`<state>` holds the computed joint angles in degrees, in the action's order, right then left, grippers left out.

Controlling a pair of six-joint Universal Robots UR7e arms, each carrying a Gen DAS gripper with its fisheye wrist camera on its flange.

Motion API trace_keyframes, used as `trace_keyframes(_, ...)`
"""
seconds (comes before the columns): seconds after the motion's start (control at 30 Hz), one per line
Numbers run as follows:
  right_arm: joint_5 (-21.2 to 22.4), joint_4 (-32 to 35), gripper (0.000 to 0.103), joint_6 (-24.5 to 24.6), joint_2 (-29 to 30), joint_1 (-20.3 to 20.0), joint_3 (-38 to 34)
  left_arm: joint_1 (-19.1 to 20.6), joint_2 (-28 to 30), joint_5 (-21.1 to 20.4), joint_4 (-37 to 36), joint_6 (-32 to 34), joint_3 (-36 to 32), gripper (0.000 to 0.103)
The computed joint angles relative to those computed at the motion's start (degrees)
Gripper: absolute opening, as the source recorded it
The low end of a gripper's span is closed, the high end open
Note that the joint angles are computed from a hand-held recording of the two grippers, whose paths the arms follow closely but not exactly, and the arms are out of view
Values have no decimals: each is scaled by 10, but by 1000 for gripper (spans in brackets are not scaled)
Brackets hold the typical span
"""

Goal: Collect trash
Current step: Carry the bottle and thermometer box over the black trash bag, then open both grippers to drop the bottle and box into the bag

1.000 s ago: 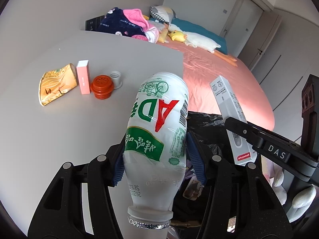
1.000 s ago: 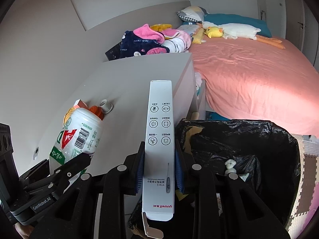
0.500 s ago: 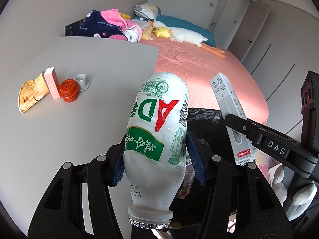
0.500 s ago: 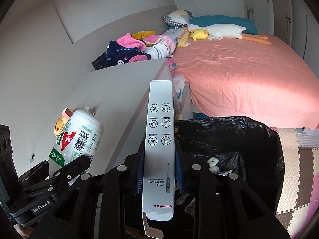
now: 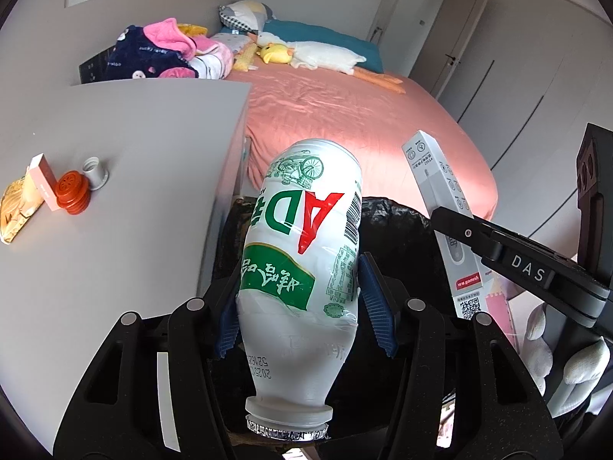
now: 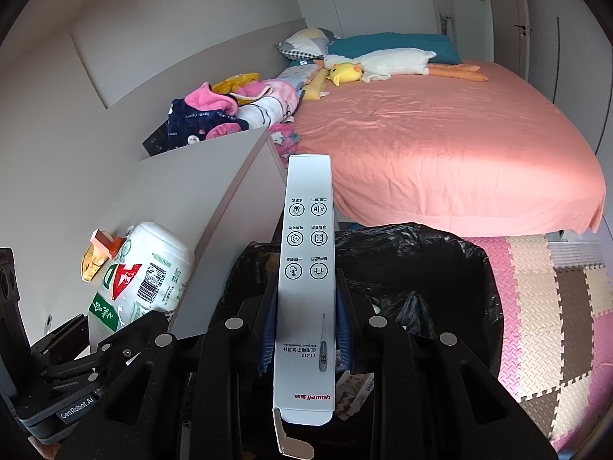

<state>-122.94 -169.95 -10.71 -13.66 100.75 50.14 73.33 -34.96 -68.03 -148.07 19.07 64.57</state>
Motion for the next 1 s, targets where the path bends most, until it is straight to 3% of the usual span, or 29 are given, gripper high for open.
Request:
trace_keyframes(0.53, -24, -34, 29, 28, -40, -22, 55, -8, 40, -25, 78, 16, -49, 55)
trace_keyframes(0.6, -27, -34, 30, 34, -42, -25, 57, -5, 44, -30, 91, 10, -57, 70)
trace_keyframes(0.63, -32, -38, 43, 36, -41, -24, 57, -5, 45, -23, 87, 5, -56, 93)
trace_keyframes(0.67, -38, -48, 62, 40, -41, -24, 58, -5, 46, -13, 77, 4, -54, 97)
trace_keyframes(0.7, -44, -62, 69, 43, -40, -23, 59, -6, 46, -3, 67, 4, -51, 97)
trace_keyframes(0.8, -63, -96, 73, 32, -35, -20, 58, -5, 45, 7, 71, -1, -56, 97)
trace_keyframes(1.0, -54, -87, 73, 32, -38, -23, 59, -7, 31, 6, 50, 14, -33, 97)
